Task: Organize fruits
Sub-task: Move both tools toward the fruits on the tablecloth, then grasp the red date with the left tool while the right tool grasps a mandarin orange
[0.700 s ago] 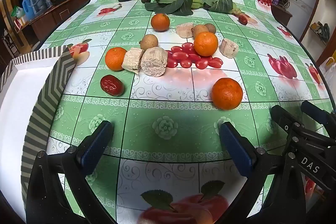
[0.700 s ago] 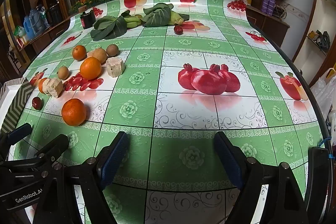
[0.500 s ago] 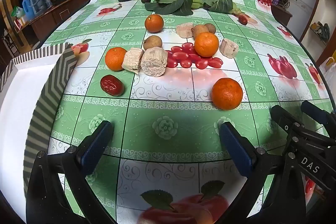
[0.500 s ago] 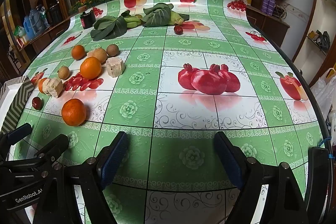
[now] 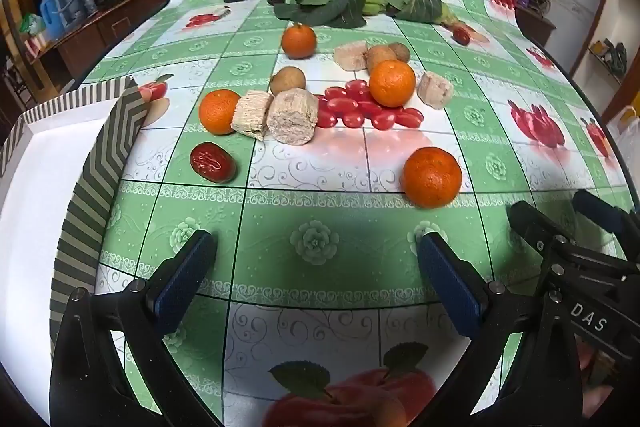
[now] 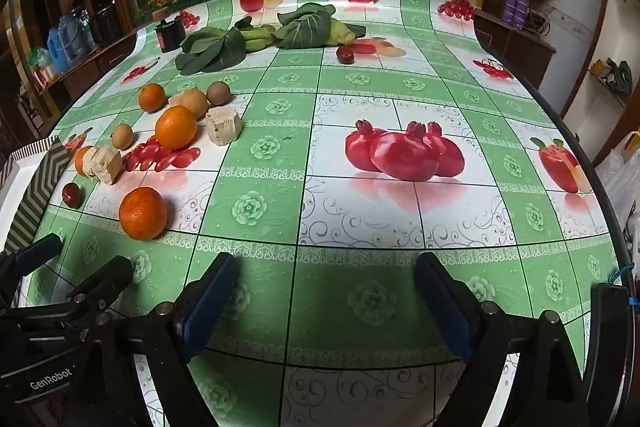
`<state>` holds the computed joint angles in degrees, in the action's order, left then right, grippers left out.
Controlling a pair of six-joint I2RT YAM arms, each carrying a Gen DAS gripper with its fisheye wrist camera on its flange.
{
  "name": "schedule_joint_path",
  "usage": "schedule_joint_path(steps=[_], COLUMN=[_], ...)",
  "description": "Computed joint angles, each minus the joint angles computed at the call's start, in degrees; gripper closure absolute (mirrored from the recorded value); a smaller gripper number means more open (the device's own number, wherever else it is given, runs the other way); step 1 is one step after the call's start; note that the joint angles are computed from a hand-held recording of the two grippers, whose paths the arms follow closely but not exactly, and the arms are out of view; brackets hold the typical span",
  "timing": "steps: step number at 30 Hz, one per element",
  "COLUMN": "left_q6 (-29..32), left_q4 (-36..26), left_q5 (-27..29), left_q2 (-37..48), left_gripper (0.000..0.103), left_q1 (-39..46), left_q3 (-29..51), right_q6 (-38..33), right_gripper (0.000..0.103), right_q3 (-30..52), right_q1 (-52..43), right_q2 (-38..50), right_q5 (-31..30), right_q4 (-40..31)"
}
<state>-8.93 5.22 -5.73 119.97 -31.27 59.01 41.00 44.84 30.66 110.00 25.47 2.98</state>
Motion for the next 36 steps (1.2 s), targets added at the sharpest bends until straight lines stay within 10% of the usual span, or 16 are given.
schedule_joint_path(steps=[6, 9, 31, 36], left_q6=[2.6, 2.7, 6.9, 6.4], left_q4=[-0.7, 1.3, -0.2, -1.8], left_q5=[2.8, 5.7, 10.5, 10.3], left_q2=[-3.2, -7.0, -16.9, -14.5], left_gripper=[0.001, 0.001, 0.004, 0.004], left_q1=[1.6, 3.9, 11.1, 10.9], left_q3=[-3.2, -7.1, -13.3, -10.0], right_q6=[-0.5, -1.8, -13.5, -15.6], right_gripper=[0.014, 0.036, 0.039, 0.055], right_q3=[-0.1, -2.9, 5.2, 10.1], right_q1=[0.8, 0.6, 2.9, 1.5], right_q2=[0.0, -2.9, 0.3, 4.8], right_q5=[0.0, -2.5, -13.3, -15.7], right_q4=[-0.2, 2.0, 6.1, 3.8])
